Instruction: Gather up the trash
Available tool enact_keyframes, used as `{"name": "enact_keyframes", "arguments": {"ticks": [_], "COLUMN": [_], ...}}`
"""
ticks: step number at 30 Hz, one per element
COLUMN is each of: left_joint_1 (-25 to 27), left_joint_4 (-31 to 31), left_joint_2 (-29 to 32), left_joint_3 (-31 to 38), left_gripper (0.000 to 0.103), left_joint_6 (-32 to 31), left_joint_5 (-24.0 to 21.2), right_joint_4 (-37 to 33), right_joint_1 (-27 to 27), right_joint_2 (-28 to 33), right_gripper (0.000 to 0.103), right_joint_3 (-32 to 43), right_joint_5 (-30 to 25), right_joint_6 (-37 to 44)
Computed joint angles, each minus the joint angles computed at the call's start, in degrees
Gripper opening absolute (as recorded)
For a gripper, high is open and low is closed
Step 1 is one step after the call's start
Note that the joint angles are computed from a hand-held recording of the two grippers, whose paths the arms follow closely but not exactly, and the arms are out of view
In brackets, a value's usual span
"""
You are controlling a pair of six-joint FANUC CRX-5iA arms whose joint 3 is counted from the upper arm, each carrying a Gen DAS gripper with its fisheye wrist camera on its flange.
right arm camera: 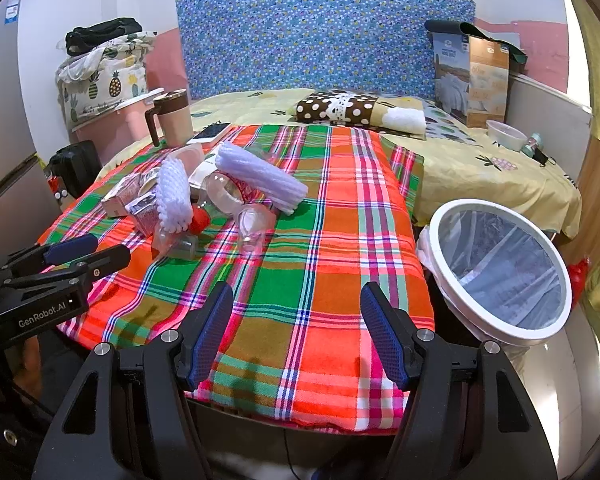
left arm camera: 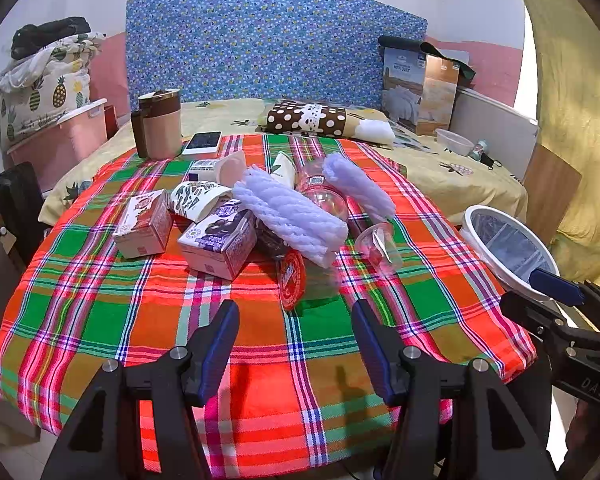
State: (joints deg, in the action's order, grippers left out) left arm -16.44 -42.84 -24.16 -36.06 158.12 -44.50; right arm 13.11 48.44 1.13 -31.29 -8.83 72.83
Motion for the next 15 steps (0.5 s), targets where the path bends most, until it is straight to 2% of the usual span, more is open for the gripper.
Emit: {"name": "enact_keyframes", "arguments": {"ticks": [9, 12, 15], "left_joint_1": [3.8, 7.3, 9.6], "left_joint_4": [2.4, 4.9, 5.2], "left_joint_2": [-0.4, -1.0, -0.2], "left_joint_3": [-1.5, -2.8, -2.9], "left_gripper": [0.058, 0.058, 0.058], "left_joint_6": [-3.8, -7.3, -8.3], "left_joint_5": [3.4, 6.2, 6.7], "right_joint_4": [-4.7, -12.1, -16.9], "right_joint_1": [0.2, 0.1, -0.1], "right_joint_2": [1.4, 2.6, 4.0], "right_gripper": [0.068, 0.068, 0.068], "right_joint_3": [2.7, 5.9, 8.6], "right_joint_5": [-2.1, -4.4, -6.1], "right_joint_6": [4.6, 12.2, 17.2]}}
